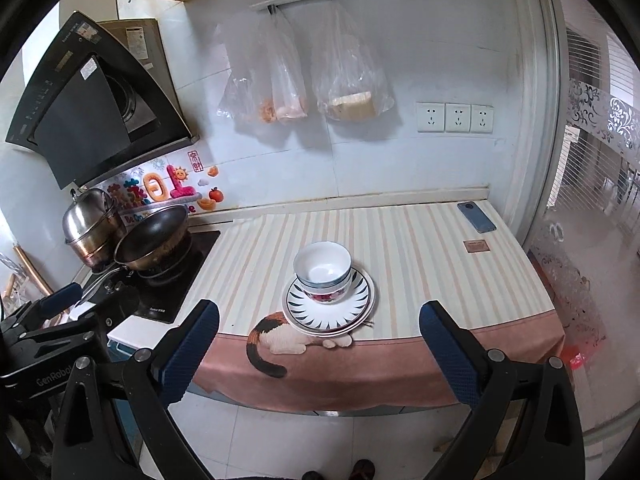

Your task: Organize plates and bowls

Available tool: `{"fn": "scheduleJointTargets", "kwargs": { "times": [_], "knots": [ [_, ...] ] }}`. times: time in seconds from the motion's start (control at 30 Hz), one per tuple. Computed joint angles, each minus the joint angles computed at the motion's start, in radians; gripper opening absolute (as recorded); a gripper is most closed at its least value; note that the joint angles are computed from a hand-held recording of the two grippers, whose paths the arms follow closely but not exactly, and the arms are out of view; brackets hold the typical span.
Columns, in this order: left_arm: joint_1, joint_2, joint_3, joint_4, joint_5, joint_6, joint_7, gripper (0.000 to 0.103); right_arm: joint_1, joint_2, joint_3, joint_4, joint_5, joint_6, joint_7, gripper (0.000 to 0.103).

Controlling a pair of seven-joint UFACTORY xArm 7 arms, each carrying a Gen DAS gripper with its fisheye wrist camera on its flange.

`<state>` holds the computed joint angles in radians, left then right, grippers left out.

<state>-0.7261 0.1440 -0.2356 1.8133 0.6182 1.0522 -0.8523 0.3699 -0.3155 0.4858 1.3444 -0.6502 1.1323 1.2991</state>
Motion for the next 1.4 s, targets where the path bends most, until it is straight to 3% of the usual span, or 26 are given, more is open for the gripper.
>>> {"fn": "scheduleJointTargets", "kwargs": {
  "times": [0.63,1.4],
  "knots": [
    [-0.019,-0.001,-0.006,-0.008,0.047,0.041,-0.056,0.103,-0.017,-0.015,-0.023,-0.046,0.034,-0.063,-0.040,0.102],
    [-0.008,-0.016,-0.011,-0.030,0.043,0.027,-0.052,0.103,-0.021,-0.017,-0.015,-0.053,0.034,-0.058,-0.037,0.103]
  ]
}}
